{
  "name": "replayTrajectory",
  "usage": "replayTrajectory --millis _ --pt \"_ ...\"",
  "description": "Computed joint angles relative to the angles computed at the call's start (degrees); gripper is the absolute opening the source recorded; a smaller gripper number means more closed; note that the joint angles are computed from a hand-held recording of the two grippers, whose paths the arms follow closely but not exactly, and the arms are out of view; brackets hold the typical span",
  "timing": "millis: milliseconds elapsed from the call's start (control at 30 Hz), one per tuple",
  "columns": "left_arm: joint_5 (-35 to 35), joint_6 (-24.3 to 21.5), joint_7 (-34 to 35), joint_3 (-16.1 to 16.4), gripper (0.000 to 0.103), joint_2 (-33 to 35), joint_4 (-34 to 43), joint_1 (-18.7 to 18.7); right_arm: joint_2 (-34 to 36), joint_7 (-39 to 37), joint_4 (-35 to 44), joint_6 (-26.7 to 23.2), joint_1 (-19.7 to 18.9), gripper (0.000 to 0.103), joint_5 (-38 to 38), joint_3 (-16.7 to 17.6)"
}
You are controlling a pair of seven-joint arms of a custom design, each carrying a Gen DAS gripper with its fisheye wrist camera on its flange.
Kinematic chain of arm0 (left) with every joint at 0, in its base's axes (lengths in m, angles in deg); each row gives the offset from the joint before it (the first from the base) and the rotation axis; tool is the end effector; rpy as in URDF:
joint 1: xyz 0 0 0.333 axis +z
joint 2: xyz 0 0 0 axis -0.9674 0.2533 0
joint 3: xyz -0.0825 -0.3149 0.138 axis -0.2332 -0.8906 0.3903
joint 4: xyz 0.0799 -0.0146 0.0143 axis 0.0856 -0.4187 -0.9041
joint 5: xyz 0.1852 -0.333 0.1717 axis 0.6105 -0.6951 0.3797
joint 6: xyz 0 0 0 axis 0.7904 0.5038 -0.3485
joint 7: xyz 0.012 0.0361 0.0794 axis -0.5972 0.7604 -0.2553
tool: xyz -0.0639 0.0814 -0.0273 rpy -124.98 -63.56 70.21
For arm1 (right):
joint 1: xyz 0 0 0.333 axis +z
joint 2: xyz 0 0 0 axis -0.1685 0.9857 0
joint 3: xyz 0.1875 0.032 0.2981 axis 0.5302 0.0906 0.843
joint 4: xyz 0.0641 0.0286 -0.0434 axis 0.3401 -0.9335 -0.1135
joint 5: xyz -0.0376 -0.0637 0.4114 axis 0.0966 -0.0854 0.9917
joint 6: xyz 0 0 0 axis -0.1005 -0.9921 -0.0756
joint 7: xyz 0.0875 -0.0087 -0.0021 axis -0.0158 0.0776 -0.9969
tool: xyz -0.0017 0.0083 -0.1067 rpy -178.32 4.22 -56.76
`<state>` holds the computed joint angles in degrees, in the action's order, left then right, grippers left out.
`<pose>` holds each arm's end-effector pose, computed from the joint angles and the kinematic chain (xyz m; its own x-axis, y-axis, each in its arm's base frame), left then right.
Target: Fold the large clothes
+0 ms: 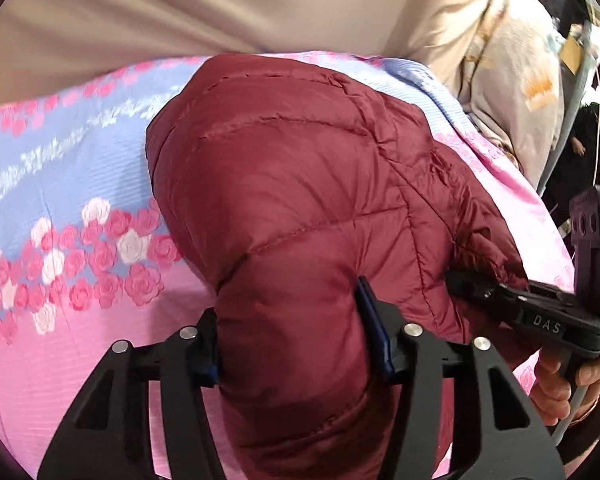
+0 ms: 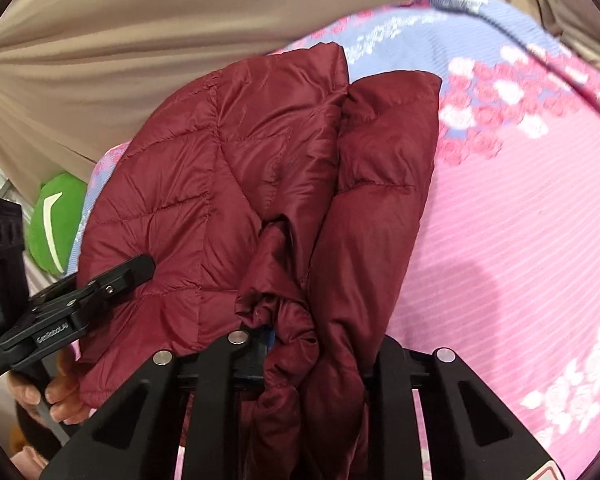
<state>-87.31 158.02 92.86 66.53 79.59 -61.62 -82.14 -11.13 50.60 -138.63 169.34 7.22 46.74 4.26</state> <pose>0.6417 -0.2076 0.4679 -0.3056 -0.9463 0.1054 -0.7409 0.1668 -0.6506 0.6103 0.3443 0.4046 0.1147 -0.8705 -0.4787 -0.8449 0.1680 -0.5079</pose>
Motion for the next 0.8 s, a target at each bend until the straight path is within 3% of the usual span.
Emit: replayTrajectory --millis 67,133,233,267,367,400,433,467,500,567,667,800 --pt "4.0 0.1 -2.7 2.2 0.058 0.8 0.5 -1.8 0.3 -1.9 -0.2 -0.4 -2.3 0.022 1.8 2.2" --pt "2.8 -0.9 -2.6 1.5 0.069 1.7 1.5 -0.6 1.1 -3.9 0.0 -1.2 -4.5 0.031 4.3 4.3" --pt "-8.0 -2.4 5.1 -3.7 0.081 2.4 1.9 5.4 2.1 -7.3 0.5 -2.2 -7.3 0.054 8.7 7.1" --pt "-9.9 -2.8 6.4 -4.1 0.087 2.6 2.0 6.1 2.4 -9.1 0.7 -2.8 -8.8 0.059 11.1 8.8" --pt "-17.0 -4.5 11.8 -6.0 0.09 3.8 3.0 8.4 3.2 -13.4 1.2 -2.9 -10.4 0.06 16.4 10.8" --pt "-19.3 -5.3 13.6 -6.6 0.088 4.2 3.4 8.9 3.0 -13.7 1.2 -3.0 -9.6 0.057 16.7 9.9" --pt "-19.4 -5.0 14.0 -6.1 0.082 4.2 3.5 8.2 2.8 -14.6 1.2 -3.1 -9.0 0.047 16.9 9.4" --pt "-19.2 -4.3 14.7 -5.7 0.071 3.9 3.1 7.5 2.3 -14.9 1.2 -2.7 -7.8 0.035 16.7 8.6" --pt "-18.8 -3.1 15.2 -5.3 0.066 3.2 2.5 6.8 1.9 -14.4 1.2 -2.6 -6.4 0.03 16.0 7.1" --pt "-19.4 -1.7 17.0 -5.5 0.045 1.7 1.6 6.4 0.2 -12.0 0.6 -2.0 -2.9 0.019 13.1 3.5" --pt "-26.3 -2.1 23.9 -7.5 0.032 -0.8 1.1 7.8 -2.4 -11.2 -1.1 0.6 -1.4 0.015 11.4 2.3" --pt "-37.3 -1.1 34.5 -8.5 0.03 -5.3 -0.4 8.0 -6.9 -8.0 -3.8 4.4 1.1 0.014 7.9 0.0"
